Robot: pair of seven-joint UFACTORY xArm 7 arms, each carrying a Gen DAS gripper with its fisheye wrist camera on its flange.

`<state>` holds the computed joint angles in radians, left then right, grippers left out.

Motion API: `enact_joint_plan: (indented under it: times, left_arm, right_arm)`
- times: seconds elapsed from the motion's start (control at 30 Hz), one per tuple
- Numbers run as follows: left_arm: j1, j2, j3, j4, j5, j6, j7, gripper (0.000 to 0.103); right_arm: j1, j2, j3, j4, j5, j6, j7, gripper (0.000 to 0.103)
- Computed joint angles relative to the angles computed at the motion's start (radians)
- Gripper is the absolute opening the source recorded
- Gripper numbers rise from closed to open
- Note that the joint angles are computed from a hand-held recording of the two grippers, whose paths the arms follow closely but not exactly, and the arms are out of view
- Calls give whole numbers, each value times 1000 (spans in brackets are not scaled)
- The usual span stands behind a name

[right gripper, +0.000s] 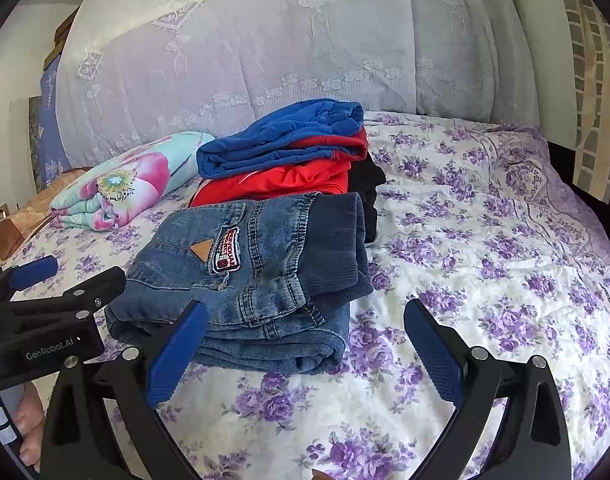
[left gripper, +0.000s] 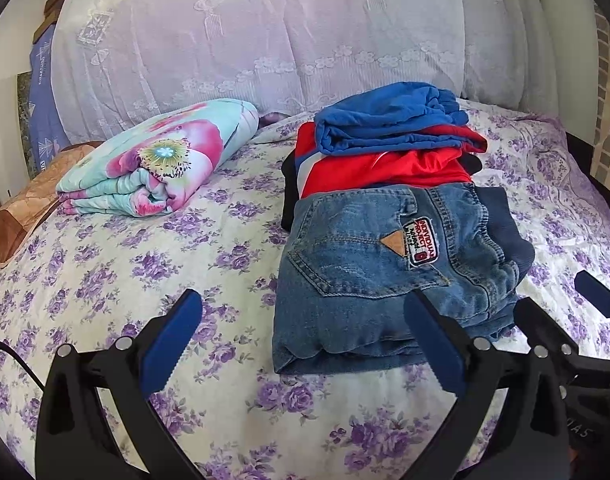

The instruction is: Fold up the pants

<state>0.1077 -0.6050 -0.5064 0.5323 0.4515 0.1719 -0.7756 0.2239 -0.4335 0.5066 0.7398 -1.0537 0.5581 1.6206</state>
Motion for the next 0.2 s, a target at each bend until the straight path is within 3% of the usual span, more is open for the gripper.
enact_joint_plan:
  times: [0.2]
  left_arm:
    - [-15, 5, 14, 0, -9, 0, 7, 99]
  right_arm:
    - [1, -1, -2, -1, -3, -2, 0, 99]
